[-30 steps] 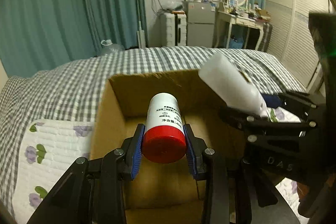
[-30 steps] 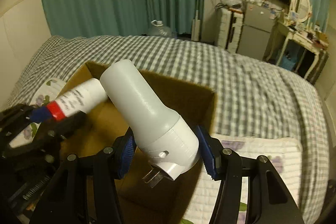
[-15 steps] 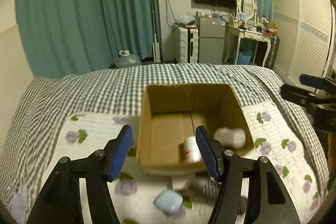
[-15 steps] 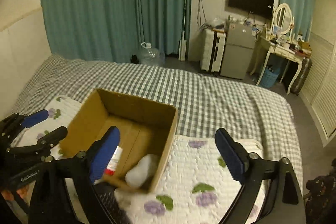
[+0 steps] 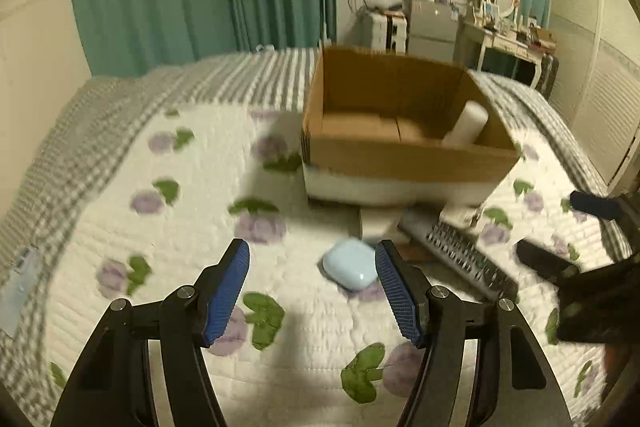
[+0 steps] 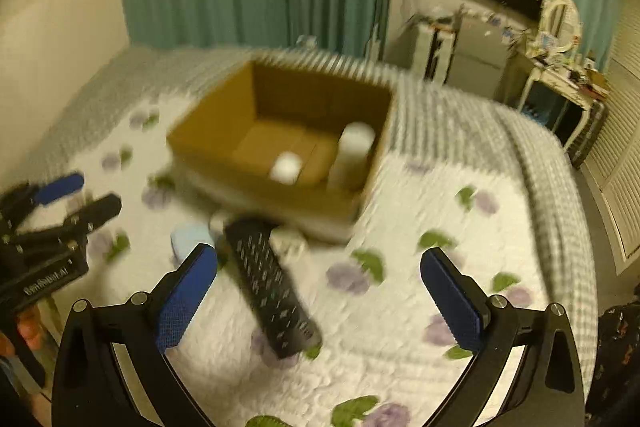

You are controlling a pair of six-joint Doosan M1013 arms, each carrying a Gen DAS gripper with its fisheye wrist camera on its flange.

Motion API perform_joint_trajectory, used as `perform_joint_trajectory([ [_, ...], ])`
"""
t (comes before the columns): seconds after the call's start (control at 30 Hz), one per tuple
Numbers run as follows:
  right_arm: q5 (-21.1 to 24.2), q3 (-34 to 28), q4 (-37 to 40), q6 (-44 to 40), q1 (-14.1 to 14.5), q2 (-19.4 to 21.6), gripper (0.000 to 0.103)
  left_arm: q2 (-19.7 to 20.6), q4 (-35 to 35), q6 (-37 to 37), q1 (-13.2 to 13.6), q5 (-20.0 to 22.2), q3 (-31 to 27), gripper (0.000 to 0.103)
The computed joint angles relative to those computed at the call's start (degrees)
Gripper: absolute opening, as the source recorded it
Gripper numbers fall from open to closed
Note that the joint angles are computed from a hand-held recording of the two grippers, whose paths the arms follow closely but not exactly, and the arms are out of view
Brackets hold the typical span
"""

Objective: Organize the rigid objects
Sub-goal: 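Grasp the blue earbud case with left tool while right tool grasps black remote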

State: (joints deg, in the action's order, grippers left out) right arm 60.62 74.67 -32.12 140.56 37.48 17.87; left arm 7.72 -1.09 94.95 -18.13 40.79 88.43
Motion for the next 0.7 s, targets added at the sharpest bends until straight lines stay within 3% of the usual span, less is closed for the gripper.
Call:
perform_joint_trajectory([
  [0.23, -4.47, 2.33, 6.11, -4.09, -1.48, 2.39, 0.097, 2.52, -1.02, 2.28, -0.24, 2.05, -0.26, 0.068],
  [0.33, -4.02, 1.67, 8.63, -6.39, -2.38, 3.47, 0.083, 3.38, -1.53, 3.33, -0.28, 2.87, -0.67, 0.068],
  [0.4, -5.06, 2.05, 12.63, -8.46, -3.32, 3.57, 0.064, 3.91, -1.83, 4.06, -0.34, 3.55, -0.98, 0.068],
  [0.47, -5.15, 2.28, 14.97, -9.88, -3.65, 3.58, 0.054, 4.21, -1.89, 4.73, -0.45, 4.08, -1.19, 0.068],
  [0.6, -6.08, 2.91, 12.87, -9.87, -2.69, 2.61, 0.043, 4.88, -4.31, 8.26, -0.59, 6.04, -1.84, 0.068],
  [0.7, -7.54, 3.62, 9.54, -7.54, -1.81, 1.23, 0.037, 5.46, -2.32, 8.23, -1.32, 6.46, -2.20, 0.068],
])
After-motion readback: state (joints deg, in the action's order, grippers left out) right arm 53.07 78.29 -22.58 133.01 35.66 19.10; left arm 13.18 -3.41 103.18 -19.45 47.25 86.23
